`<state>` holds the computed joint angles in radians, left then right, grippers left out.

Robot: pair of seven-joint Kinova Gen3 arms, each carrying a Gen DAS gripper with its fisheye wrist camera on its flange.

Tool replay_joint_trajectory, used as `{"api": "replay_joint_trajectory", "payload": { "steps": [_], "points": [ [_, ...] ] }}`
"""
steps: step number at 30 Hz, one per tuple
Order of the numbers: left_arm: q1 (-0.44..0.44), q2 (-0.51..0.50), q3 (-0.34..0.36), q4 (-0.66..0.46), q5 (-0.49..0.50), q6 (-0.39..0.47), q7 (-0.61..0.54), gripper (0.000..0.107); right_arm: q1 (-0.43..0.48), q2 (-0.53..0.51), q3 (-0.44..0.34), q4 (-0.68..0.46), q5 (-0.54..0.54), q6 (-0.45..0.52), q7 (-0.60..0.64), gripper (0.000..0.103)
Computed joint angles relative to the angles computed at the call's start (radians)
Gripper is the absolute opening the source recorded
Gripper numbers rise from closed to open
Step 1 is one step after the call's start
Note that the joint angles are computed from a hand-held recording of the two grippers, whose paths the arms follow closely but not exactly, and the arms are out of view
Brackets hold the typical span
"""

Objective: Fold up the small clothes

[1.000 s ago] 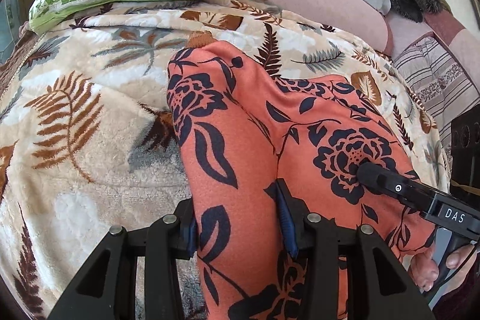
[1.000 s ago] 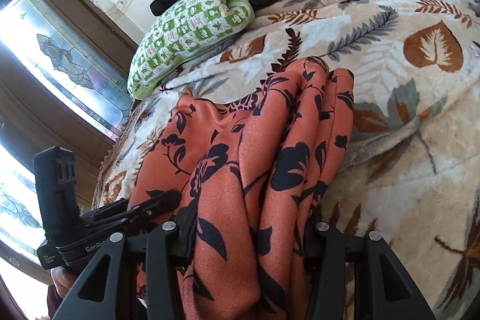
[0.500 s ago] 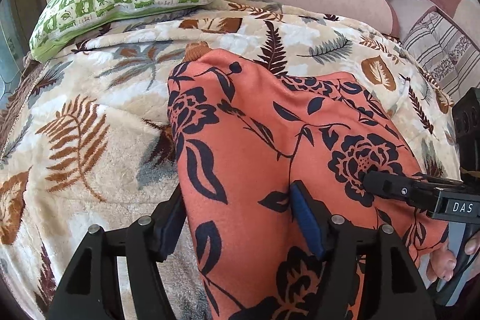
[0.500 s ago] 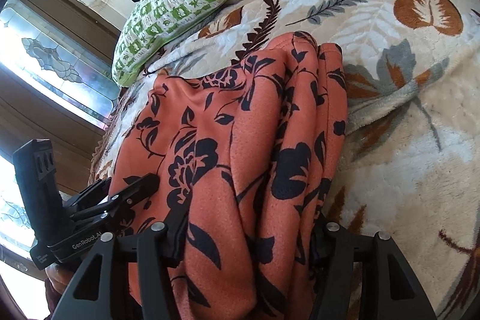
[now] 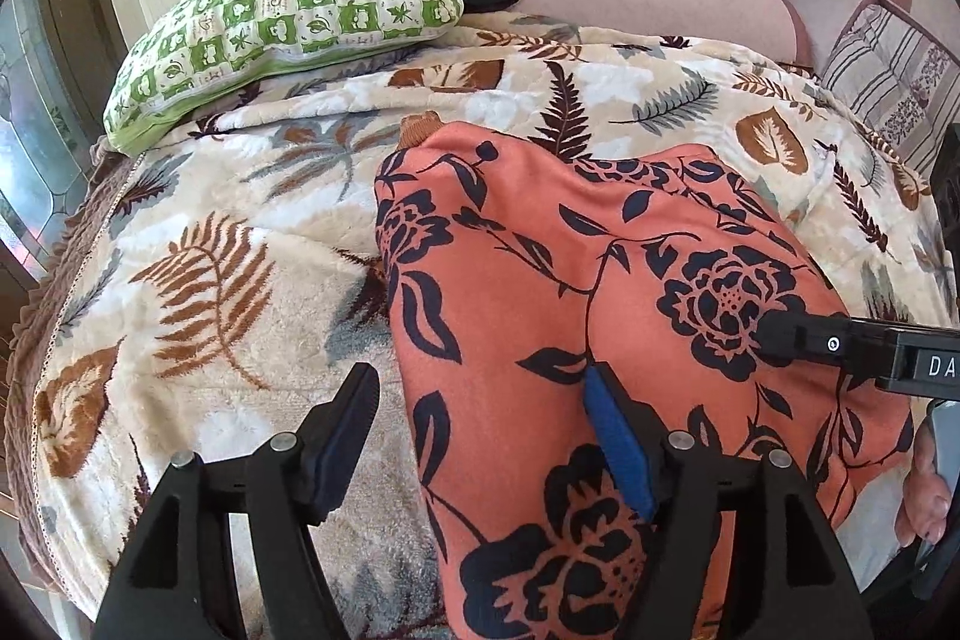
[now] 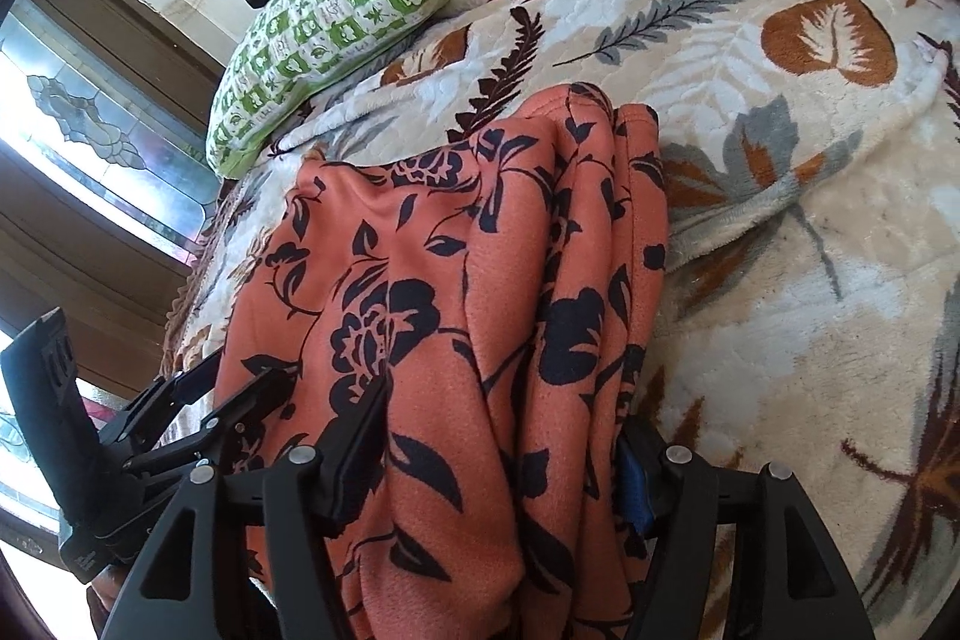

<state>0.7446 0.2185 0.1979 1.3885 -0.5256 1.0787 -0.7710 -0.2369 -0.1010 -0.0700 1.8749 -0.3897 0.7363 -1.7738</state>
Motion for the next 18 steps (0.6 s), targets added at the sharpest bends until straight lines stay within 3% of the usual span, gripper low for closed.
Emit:
{"api": "replay_joint_trajectory", "payload": {
  "steps": [11, 15, 18],
  "points": [
    [0.03, -0.062, 0.027, 0.064, -0.075, 0.034, 0.142, 0.072, 0.013, -0.157, -0.091, 0.046, 0.251, -0.032, -0.273, 0.07],
    [0.023, -0.08, 0.045, 0.089, -0.083, 0.04, 0.181, 0.072, -0.019, -0.223, -0.076, 0.092, 0.241, -0.099, -0.263, 0.07],
    [0.024, -0.092, 0.058, 0.105, -0.097, 0.046, 0.211, 0.072, -0.04, -0.285, -0.105, 0.139, 0.257, -0.207, -0.245, 0.07]
  ]
}}
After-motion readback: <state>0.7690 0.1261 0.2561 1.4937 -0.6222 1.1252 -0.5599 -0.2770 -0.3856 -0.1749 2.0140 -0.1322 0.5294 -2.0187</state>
